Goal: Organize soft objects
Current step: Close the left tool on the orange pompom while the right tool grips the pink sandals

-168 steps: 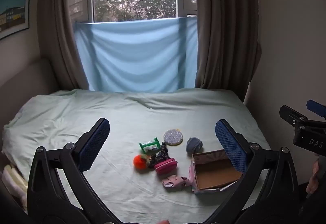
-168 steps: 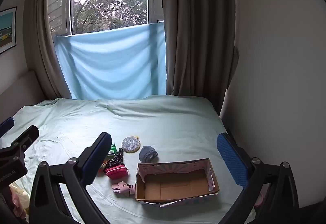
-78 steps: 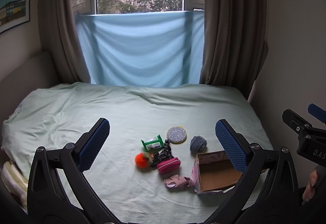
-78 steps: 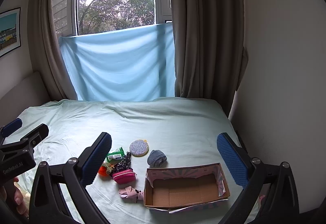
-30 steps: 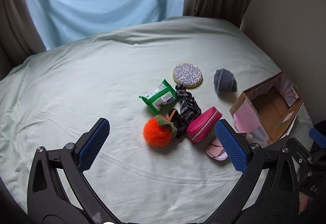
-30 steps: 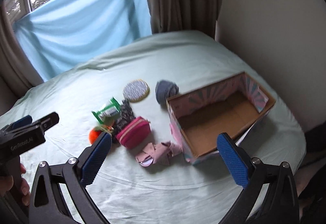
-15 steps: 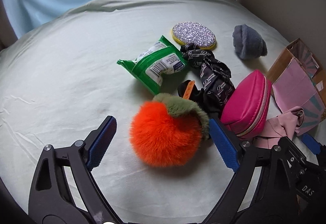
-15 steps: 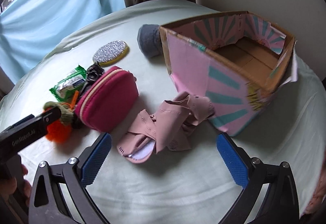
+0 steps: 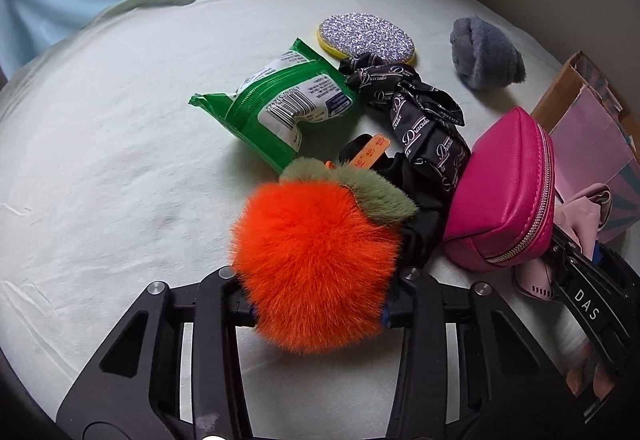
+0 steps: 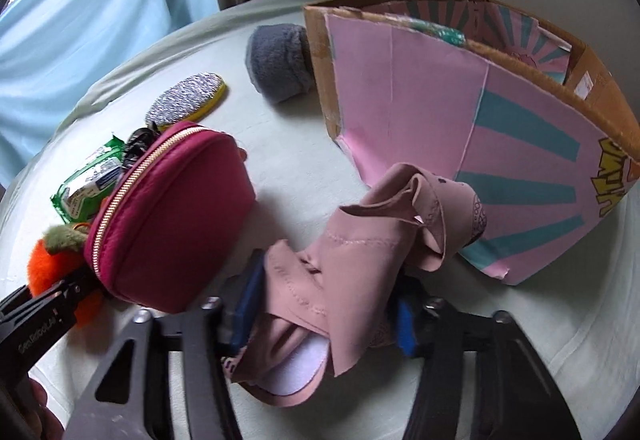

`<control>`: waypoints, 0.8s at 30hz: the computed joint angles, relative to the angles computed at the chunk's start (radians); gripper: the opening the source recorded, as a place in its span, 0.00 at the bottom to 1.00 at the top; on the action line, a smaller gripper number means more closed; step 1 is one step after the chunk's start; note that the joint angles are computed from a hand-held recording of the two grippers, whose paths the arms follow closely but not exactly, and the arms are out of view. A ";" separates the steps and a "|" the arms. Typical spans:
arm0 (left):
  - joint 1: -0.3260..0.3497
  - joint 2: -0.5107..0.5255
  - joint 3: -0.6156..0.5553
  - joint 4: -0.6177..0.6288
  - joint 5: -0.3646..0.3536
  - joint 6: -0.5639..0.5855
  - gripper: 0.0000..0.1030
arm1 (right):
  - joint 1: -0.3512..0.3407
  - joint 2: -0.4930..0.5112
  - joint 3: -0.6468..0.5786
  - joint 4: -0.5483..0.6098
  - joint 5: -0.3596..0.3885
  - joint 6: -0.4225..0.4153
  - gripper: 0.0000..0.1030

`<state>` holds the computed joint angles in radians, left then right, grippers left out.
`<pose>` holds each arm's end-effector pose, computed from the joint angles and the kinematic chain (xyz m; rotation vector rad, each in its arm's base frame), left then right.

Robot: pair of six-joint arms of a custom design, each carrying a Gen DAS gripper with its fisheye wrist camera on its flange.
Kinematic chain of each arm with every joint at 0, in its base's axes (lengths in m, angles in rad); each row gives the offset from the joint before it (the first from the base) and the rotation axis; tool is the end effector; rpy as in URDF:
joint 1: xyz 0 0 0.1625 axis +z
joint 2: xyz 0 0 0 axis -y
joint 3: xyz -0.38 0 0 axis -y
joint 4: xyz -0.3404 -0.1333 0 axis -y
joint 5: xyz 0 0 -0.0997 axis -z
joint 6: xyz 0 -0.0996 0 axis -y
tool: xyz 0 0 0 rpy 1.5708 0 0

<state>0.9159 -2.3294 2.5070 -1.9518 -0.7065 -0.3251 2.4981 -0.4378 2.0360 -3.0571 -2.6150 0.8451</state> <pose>0.0535 -0.2735 0.3350 0.2789 2.3556 -0.7277 0.3710 -0.2192 -0.0775 0.1641 -2.2342 0.9187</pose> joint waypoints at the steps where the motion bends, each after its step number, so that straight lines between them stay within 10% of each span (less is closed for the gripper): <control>1: -0.002 -0.004 -0.001 0.000 0.000 -0.002 0.34 | 0.006 0.002 -0.005 0.007 -0.007 -0.012 0.39; 11: -0.163 -0.113 -0.081 0.343 0.051 -0.231 0.33 | 0.029 -0.051 0.000 0.054 -0.007 -0.025 0.29; 24: -0.715 0.038 -0.496 1.306 -0.019 -1.137 0.33 | 0.135 -0.307 -0.075 0.356 0.035 -0.026 0.29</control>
